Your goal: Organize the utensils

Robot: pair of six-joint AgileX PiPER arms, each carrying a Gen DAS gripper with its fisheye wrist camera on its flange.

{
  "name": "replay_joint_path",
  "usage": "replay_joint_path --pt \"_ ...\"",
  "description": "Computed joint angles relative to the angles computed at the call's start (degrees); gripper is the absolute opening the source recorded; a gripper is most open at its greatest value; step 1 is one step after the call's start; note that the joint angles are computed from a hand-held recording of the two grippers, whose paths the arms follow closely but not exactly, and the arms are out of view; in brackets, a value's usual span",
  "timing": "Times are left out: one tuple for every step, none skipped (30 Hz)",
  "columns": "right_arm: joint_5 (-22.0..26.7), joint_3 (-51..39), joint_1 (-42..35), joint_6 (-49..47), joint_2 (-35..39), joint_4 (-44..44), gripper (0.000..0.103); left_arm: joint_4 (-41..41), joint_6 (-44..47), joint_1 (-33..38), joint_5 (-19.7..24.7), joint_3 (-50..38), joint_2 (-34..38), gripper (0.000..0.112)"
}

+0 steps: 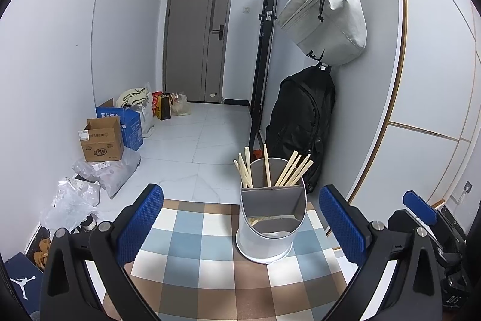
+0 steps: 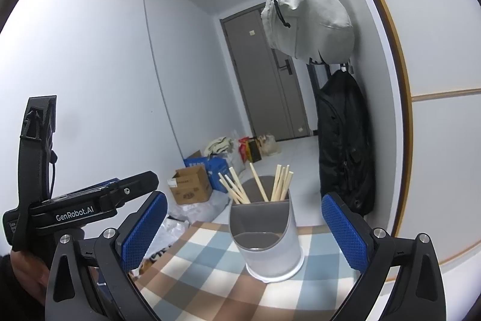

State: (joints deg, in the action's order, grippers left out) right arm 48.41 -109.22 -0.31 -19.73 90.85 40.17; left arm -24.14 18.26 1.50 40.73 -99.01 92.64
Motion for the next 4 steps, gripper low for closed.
replay_joint_path --pt "0.1 -0.2 0.0 0.2 0.0 -0.1 0.103 -0.1 0.1 0.0 0.0 -0.1 0.0 0.101" --pt "0.2 -0.1 0.1 0.3 0.0 -0.2 0.103 -0.2 0.1 0.0 0.1 -0.1 0.1 0.101" --pt "0.2 -0.3 0.1 0.2 0.1 -0.2 0.103 -0.9 0.6 0.2 0.5 -0.4 0.2 0.101" --pt "0.1 -0.3 0.1 0.3 0.1 -0.3 0.103 -1.4 1.0 0.3 0.7 -0.5 0.3 0.101"
